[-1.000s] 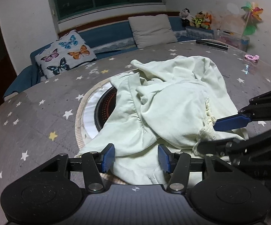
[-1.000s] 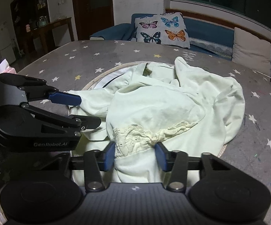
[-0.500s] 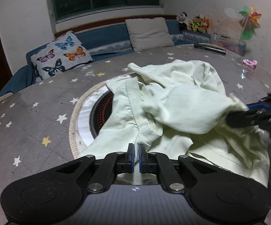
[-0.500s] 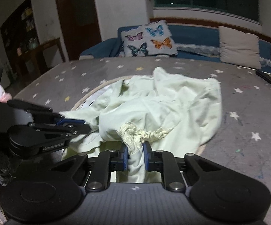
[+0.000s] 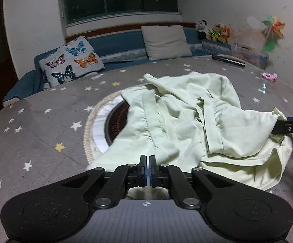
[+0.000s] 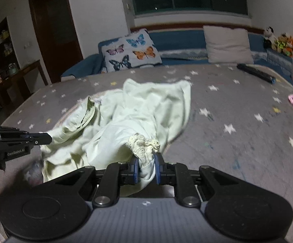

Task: Fold clothes
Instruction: 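Lift the shirt with both grippers and shake it out above the mattress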

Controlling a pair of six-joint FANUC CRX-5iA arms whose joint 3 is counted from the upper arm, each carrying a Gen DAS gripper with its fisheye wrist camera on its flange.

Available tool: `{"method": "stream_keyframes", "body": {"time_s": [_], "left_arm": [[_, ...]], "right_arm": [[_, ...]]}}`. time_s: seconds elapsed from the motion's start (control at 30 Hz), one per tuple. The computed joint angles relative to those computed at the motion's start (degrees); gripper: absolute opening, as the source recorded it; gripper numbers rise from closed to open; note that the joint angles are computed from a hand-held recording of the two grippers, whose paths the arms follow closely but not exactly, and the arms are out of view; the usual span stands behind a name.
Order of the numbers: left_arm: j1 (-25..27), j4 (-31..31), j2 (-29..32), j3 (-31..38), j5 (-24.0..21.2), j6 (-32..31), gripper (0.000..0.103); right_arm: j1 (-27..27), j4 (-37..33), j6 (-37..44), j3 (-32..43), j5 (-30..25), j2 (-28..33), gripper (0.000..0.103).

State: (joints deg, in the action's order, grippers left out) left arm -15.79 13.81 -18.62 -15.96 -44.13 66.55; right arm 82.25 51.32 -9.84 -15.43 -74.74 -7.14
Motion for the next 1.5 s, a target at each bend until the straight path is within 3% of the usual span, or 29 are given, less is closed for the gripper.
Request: {"method": "stream_keyframes", "body": {"time_s": [0.1, 0.17, 0.23, 0.4, 0.53, 0.7, 0.93, 1.1, 1.23, 1.27, 1.37, 1.5], "left_arm": [[-1.01, -1.04, 0.47, 0.32, -0.12, -0.09, 0.006], [-1.41, -1.39, 0.58, 0.39, -0.24, -0.57, 0.017], [-1.53, -1.32, 0.59, 0.17, 0.08, -1.49, 0.035], [-2.06, -1.46, 1.73, 0.53, 0.20, -2.77, 0.039], [-2.17, -0.54, 2.44, 0.41, 0.33, -3.61, 0.039], [-1.48, 1.52, 2.65, -0.11, 0.43, -5.47, 0.039], [-1.38, 3.23, 3.56, -0.32, 1.34, -6.45, 0.012], [-0.78, 4.50, 2.56, -1.38, 3.38, -5.66, 0.006], [-0.05, 4.71, 1.30, -1.93, 4.80, -3.92, 0.006], [0.17, 4.69, 0.97, -2.05, 5.16, -3.42, 0.006], [1.27, 5.29, -0.17, -2.59, 5.82, -2.22, 0.005], [2.92, 4.58, -2.19, -3.20, 6.51, 0.66, 0.005]], "right_arm": [[0.35, -1.84, 1.26, 0.05, -0.62, 0.00, 0.016], [0.54, -2.88, 2.30, 0.19, -1.06, 0.14, 0.017], [0.80, -2.67, 3.16, 0.43, -2.00, 0.45, 0.021], [1.87, -0.60, 4.98, 1.18, -4.79, 1.27, 0.028], [2.06, 1.08, 7.97, 2.16, -4.92, 2.19, 0.038], [1.47, 2.94, 10.91, 3.87, -4.54, 3.84, 0.040], [-0.06, 1.81, 16.77, 5.73, 0.89, 5.19, 0.040], [-2.13, -1.72, 22.26, 8.65, 4.88, 8.21, 0.039], [-3.33, -3.38, 24.61, 10.85, 5.58, 11.40, 0.032], [-3.45, -3.52, 24.11, 11.00, 5.39, 11.61, 0.021], [-3.27, -2.62, 20.91, 9.98, 5.13, 10.92, 0.005], [-2.18, 1.39, 14.44, 7.20, 1.82, 8.38, 0.001]]}}
